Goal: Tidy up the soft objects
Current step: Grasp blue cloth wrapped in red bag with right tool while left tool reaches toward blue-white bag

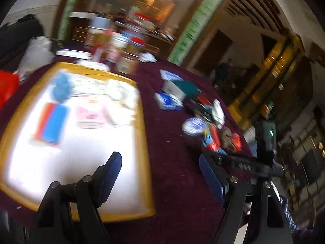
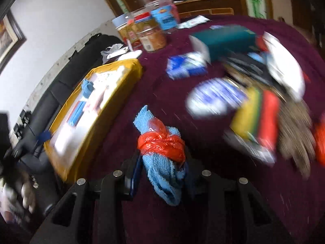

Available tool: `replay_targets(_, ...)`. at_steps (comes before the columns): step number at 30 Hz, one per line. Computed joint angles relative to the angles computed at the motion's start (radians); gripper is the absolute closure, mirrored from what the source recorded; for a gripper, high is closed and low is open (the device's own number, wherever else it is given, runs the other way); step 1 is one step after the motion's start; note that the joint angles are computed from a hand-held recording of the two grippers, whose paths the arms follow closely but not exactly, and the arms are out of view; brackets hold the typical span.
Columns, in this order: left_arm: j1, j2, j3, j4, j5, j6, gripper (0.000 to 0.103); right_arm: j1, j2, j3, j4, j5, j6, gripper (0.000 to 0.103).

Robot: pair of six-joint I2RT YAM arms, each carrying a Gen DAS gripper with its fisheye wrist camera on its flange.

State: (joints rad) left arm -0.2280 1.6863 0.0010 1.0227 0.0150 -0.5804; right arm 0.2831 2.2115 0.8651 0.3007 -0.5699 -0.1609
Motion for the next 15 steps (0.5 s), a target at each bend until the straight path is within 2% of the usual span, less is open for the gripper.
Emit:
replay_targets(4, -0.112, 0.092, 0.211, -0.166, -0.013, -0.020, 0.021, -0.167, -0.021, -0.080, 0.000, -0.079, -0.095, 0.067)
replay_targets(8, -0.187, 0.191, 0.426, -0.352, -0.037, -0.004, 0.021, -0.299, -0.002, -0.070, 0.019, -0.137, -0.104, 0.067)
replay_targets(10, -0.214, 0.260, 0.571, -0.483, -0.037, 0.068, 0.021, -0.353, 0.026, -0.038, 0.023, -0.176, -0.086, 0.067)
replay_targets(12, -0.213, 0.328, 0.687, -0.565, -0.019, 0.159, 0.021, -0.394, 0.066, 0.004, 0.036, -0.211, -0.051, 0.067)
replay_targets(15, -0.207, 0.441, 0.894, -0.735, -0.069, 0.285, 0.021, -0.447, 0.136, 0.102, -0.049, -0.318, -0.032, 0.066)
